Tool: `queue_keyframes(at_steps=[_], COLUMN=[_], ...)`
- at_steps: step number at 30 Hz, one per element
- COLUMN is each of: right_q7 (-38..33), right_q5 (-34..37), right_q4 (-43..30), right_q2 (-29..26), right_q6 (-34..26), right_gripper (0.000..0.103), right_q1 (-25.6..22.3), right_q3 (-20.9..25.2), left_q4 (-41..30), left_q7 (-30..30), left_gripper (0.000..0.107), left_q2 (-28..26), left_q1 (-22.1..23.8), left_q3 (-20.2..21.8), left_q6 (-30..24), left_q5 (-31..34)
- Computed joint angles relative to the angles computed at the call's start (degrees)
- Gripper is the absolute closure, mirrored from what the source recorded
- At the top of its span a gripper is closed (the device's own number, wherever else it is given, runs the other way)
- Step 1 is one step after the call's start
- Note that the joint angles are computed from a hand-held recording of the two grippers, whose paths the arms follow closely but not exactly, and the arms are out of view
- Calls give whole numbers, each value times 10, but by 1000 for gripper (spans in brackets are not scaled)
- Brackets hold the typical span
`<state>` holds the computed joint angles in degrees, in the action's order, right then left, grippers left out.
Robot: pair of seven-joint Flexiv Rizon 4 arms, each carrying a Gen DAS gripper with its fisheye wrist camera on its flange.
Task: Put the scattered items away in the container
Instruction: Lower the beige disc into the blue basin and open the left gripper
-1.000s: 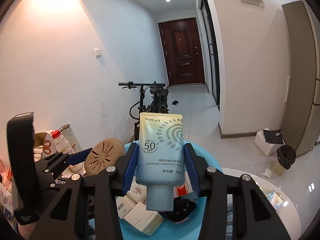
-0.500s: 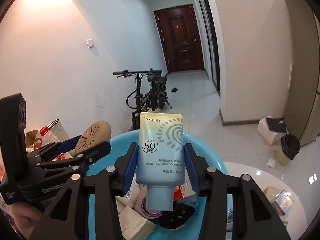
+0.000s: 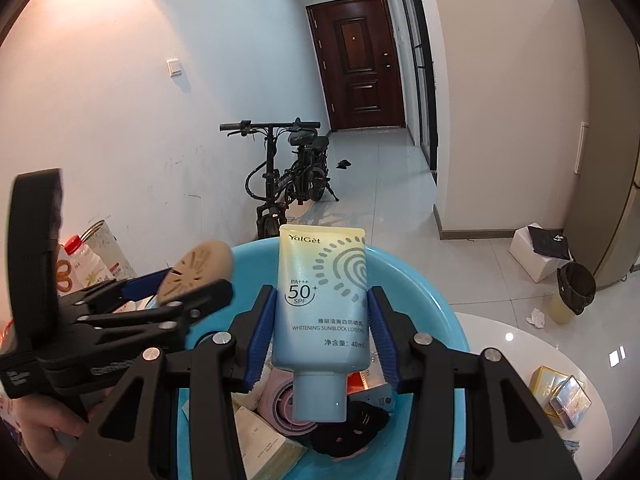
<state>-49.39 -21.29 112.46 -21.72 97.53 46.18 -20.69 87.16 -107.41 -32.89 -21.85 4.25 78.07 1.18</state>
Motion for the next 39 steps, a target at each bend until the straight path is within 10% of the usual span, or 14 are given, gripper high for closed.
queue_keyframes(at_steps=[39], right_q7=[21], right_q5=[-31], right_q4=[-8], right_q2=[-3], right_q6=[-13], right_gripper=[58], right_q1=[-48], right_q3=[42], left_q4=[-31], left_q7=[-10], left_gripper=[26], left_q2=[-10], left_q1=[9], left_q3=[-13], left_q6=[-93], left_q5=[15])
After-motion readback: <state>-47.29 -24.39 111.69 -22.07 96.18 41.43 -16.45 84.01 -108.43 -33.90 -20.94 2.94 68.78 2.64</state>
